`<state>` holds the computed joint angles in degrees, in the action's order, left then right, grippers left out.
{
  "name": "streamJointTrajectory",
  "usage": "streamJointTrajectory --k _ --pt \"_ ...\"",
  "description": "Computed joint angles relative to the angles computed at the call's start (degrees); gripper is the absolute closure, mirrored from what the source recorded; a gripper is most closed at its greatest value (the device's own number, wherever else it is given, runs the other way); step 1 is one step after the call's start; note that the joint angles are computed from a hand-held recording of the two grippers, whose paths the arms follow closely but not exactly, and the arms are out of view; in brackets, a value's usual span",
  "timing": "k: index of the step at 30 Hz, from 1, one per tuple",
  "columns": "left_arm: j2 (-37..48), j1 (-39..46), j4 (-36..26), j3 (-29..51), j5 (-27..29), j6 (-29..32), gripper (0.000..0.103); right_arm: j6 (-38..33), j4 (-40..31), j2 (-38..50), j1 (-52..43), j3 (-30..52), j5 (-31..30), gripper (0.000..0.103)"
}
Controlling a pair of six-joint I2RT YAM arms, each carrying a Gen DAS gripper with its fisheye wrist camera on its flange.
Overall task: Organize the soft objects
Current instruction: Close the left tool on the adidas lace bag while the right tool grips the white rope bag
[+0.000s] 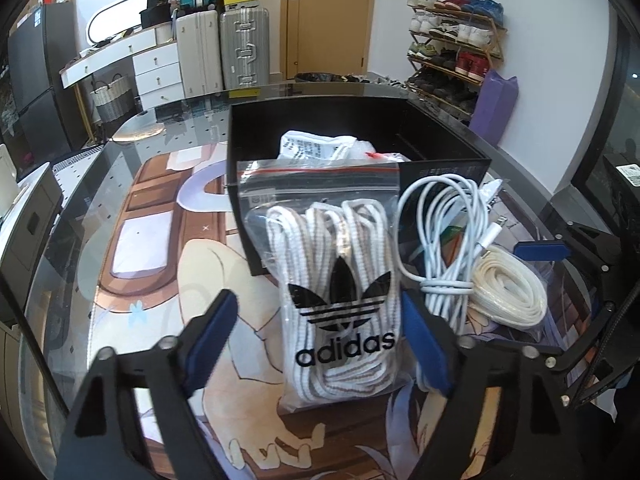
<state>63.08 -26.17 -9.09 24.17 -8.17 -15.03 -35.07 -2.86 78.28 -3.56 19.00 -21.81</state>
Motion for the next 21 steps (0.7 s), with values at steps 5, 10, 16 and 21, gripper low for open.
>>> streamJointTrajectory --k 5,10,16,21 --pt "-0.46 0.17 0.04 -0.13 1.97 1.08 0.049 0.57 -0.20 -0.28 0.48 -0.04 0.48 0.001" --pt "-1.87 0.89 -0.46 -0.30 3.72 1.75 0.055 0.55 -0.58 -0.08 0.81 0.45 0.66 0.001" --pt "-3.59 1.54 -1.20 -0.08 4.41 1.71 0.056 -0.30 -0.72 0.78 -0.07 1.37 0.80 0.001" --pt "-5.94 2.52 -2.13 -0.06 4.79 1.91 0.056 -0.83 -0.58 0.15 -0.65 1.22 0.29 0.002"
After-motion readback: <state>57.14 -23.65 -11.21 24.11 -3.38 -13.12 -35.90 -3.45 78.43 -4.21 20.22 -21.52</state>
